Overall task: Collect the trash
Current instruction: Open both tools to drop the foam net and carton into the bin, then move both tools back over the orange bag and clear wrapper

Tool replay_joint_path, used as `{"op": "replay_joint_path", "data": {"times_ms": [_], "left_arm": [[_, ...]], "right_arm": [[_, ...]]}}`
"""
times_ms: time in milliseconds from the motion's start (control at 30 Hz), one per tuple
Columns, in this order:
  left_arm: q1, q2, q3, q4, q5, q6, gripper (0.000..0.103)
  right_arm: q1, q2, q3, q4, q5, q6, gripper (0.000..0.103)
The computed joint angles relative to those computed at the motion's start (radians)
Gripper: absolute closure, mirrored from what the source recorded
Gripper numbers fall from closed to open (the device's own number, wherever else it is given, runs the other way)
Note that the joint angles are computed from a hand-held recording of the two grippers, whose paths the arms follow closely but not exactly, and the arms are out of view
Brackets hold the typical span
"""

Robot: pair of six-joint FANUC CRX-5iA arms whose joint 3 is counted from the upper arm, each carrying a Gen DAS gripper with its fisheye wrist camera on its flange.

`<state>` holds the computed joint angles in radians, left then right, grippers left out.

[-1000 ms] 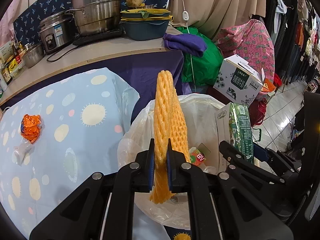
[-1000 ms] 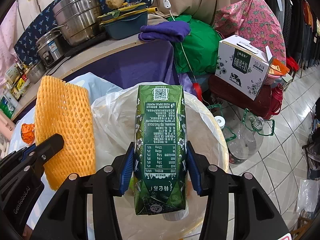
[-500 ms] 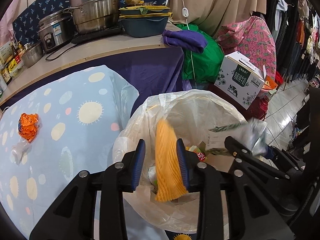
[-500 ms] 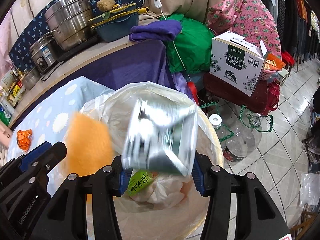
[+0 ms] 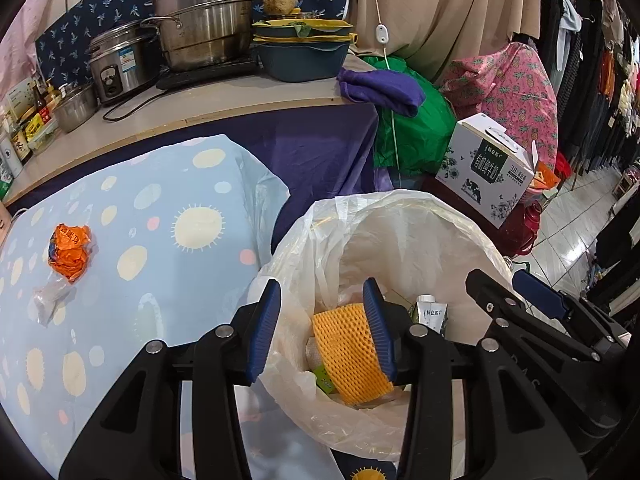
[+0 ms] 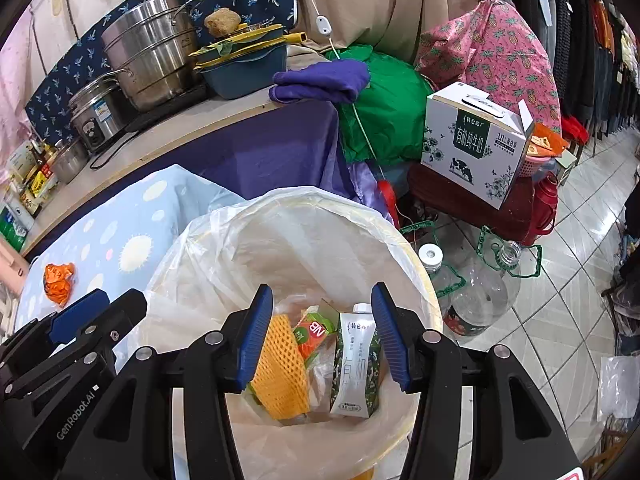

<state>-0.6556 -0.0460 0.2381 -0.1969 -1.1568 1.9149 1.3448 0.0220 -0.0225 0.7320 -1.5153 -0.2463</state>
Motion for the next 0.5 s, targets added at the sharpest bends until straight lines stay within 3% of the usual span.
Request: {"op": "replay_joint_path", "data": {"times_ms": [500], "left_arm": [[0.070,-0.087,-0.056,0.015,0.007,-0.003,0.062]], "right_arm": [[0.021,0.083,0.119,0.031,-0.017,0.066,0.052]]}}
